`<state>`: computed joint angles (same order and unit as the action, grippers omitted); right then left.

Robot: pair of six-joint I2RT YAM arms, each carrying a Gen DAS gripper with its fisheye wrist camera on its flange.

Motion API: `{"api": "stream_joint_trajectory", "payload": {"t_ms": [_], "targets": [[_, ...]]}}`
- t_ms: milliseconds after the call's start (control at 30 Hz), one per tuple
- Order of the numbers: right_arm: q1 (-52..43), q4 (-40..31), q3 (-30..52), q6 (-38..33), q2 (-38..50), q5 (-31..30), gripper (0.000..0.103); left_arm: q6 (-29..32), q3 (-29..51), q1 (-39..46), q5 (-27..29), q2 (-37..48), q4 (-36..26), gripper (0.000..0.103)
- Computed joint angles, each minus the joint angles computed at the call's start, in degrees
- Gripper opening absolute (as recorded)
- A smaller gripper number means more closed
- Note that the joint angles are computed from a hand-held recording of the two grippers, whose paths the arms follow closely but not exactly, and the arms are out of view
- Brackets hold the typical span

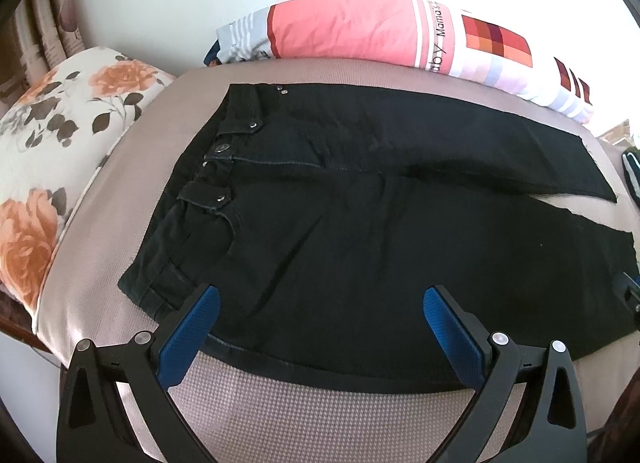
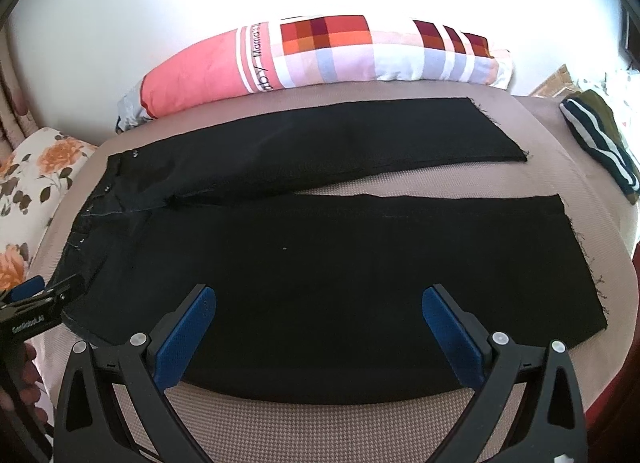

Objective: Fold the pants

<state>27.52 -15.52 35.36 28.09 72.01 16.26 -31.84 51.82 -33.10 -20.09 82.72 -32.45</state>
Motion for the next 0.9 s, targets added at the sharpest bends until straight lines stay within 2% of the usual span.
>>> {"api": "stream_joint_trajectory", "payload": {"t_ms": [167, 267, 333, 400, 433, 500, 533, 567, 667, 767, 900], "targets": [[-3.75, 1.77, 0.56, -1.84, -1.48, -7.26, 0.103, 4.51, 2.01, 7.2, 6.24, -0.74, 0.31, 0.101], [-6.03, 2.52, 1.7, -3.17, -1.88, -10.94, 0.103, 9.73, 4.81, 13.88, 8.2, -1.05, 1.38, 0.1], [-7.91, 3.21, 3.29, -4.45, -1.12, -14.27, 0.103, 13.2, 7.79, 20.14, 12.65, 0.08, 2.34, 0.093], [-9.25, 4.73, 4.25, -5.08, -0.32, -16.65, 0.103, 15.98, 11.55, 26.18, 19.56, 3.13, 3.3, 0.078], [-9.96, 5.95, 4.93, -5.44, 0.62, -18.12, 0.101, 17.48, 14.37, 29.54, 23.8, 6.0, 3.74, 0.074], [-11.15, 7.49, 7.71, -6.6, 4.07, -20.79, 0.097, 19.19, 19.81, 33.83, 28.88, 11.93, 3.94, 0.061], [-11.39, 7.89, 9.13, -6.81, 5.81, -21.48, 0.096, 20.21, 23.31, 36.0, 31.92, 15.87, 4.03, 0.059], [-11.58, 8.21, 10.34, -7.06, 7.4, -21.92, 0.096, 21.55, 27.67, 37.96, 35.37, 20.59, 3.28, 0.057], [-11.27, 8.54, 14.75, -8.3, 13.12, -20.61, 0.096, 22.34, 38.59, 41.36, 41.3, 31.9, 0.09, 0.042], [-10.99, 8.14, 19.88, -9.78, 19.71, -19.52, 0.094, 21.59, 52.23, 43.82, 46.35, 44.52, -5.22, 0.033], [-10.63, 6.55, 27.66, -10.35, 29.16, -19.6, 0.093, 21.48, 71.48, 46.16, 54.47, 59.66, -14.44, 0.032]]}}
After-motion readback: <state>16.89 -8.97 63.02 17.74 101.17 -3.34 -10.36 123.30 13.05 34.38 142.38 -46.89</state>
